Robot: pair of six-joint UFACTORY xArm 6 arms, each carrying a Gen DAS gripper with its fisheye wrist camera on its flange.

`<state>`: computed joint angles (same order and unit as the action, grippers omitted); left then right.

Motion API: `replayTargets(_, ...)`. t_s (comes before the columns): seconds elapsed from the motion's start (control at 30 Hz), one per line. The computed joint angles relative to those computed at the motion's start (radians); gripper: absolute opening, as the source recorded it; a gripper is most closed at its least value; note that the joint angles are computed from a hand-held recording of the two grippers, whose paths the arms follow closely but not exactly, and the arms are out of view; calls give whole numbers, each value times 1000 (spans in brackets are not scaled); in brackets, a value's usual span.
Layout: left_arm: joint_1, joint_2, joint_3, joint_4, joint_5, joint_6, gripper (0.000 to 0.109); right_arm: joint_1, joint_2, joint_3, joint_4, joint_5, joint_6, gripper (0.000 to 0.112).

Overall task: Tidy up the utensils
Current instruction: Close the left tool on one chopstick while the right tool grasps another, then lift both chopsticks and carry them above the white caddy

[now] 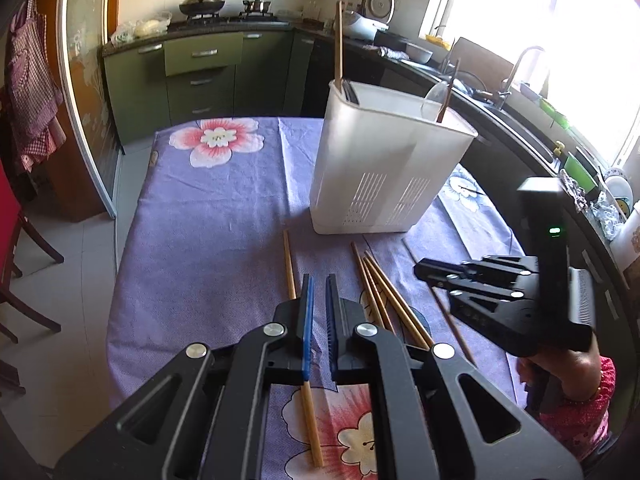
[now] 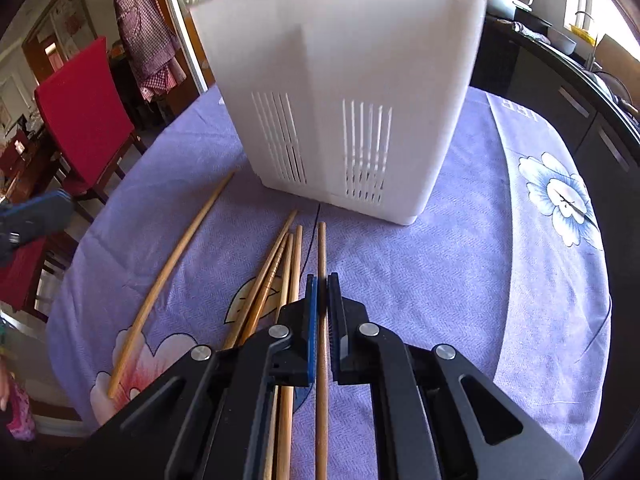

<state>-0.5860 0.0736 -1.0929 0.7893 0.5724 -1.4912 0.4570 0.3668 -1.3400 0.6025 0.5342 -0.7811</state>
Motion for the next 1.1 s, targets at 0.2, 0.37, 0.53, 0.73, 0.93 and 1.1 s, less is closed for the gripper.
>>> replayTargets(0.2, 76, 160, -111, -306, -40, 270, 15, -65, -103, 49, 141, 30, -103, 6)
replayTargets(0.37, 97, 248, -210, -392, 45, 357, 17, -118, -174, 102, 211, 50, -161, 6)
replayTargets(0.53, 107, 276, -243, -434, 89, 405, 17, -157, -199, 122, 252, 75, -192, 6)
replayTargets(0.73, 115, 325, -294, -477, 134, 459, 17, -158, -205, 131, 290, 80, -216, 6)
replayTargets(0.93, 114, 346, -323, -449, 155, 470, 6, -159, -234, 148, 331, 74, -245, 6)
replayTargets(1.1, 105, 273, -245, -370, 104, 400, 5, -171, -283, 168, 381, 86, -287, 6)
